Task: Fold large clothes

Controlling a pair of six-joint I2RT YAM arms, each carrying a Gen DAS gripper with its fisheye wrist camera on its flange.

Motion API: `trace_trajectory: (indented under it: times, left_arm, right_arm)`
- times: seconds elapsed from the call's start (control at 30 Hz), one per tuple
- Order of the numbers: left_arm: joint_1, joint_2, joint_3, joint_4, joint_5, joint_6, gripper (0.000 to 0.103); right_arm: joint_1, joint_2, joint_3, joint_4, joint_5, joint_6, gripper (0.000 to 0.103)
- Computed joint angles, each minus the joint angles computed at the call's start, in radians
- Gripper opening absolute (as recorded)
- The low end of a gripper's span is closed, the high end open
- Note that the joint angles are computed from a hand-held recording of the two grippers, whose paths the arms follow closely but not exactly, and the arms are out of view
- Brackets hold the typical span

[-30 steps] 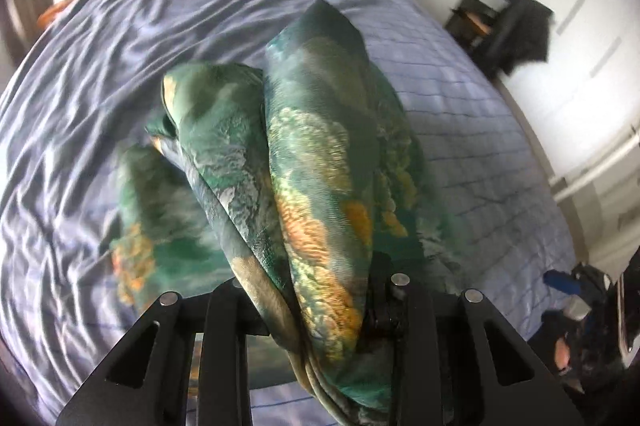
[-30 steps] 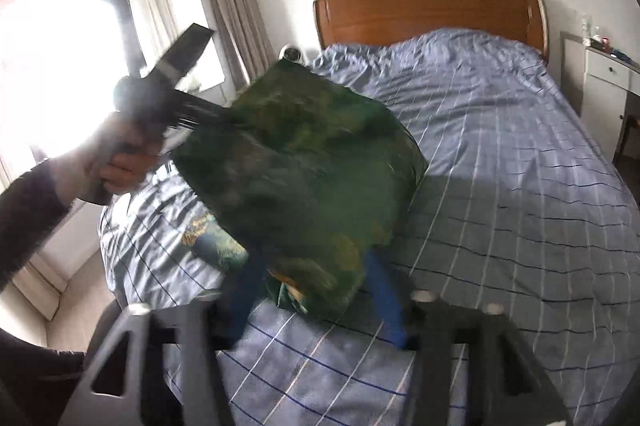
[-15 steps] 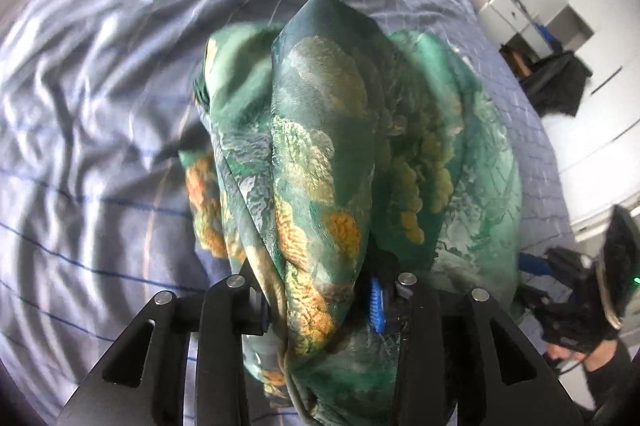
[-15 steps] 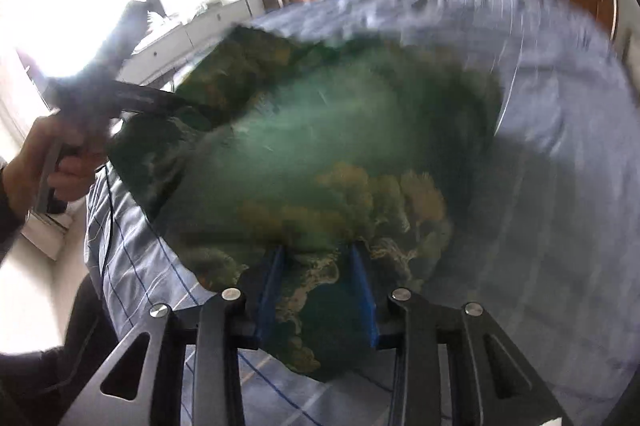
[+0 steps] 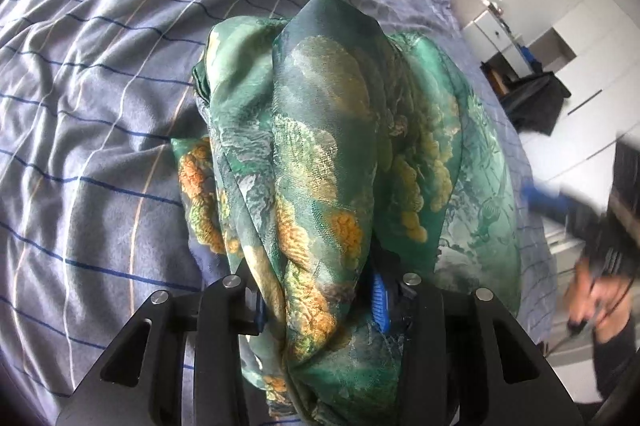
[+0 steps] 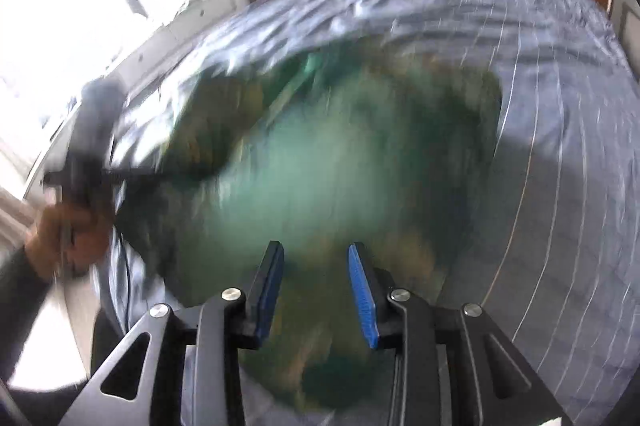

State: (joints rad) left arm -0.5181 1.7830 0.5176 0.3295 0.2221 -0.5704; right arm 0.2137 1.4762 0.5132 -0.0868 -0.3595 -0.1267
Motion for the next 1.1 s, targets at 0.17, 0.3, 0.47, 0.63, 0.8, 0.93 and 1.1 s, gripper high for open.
trace_trajectory:
  times: [0.17,0.3,0.47,0.63,0.8,0.93,1.1]
  left_arm:
    - [0.019,0.024,-0.031,0.060,0.022,0.003,0.041]
    - [0.014,0.059,-0.012,0.052,0.001,0.010,0.040]
    - [0.009,0.078,0.006,0.043,-0.002,0.019,0.041]
    - [-0.002,0.077,0.000,0.054,-0.016,0.016,0.041]
    - [-0.002,0.079,-0.013,0.080,-0.007,0.004,0.041]
    - [-0.001,0.089,-0.028,0.114,0.004,-0.014,0.041]
    - [-0.017,0.095,-0.024,0.108,-0.026,-0.017,0.042]
  right_arm:
    - [0.050,0.251,0.291,-0.009,0.021,0.100,0.034]
    - [0.121,0.529,0.498,-0.050,0.133,0.109,0.034]
    - [0.166,0.576,0.472,0.038,0.218,0.130,0.034]
    - [0.129,0.329,0.251,0.076,0.147,0.060,0.034]
    - [0.085,-0.072,-0.051,-0.015,0.079,-0.034,0.034]
    - [0.077,-0.312,-0.246,-0.079,0.044,-0.018,0.034]
    - [0.138,0.083,-0.283,0.292,0.120,0.067,0.034]
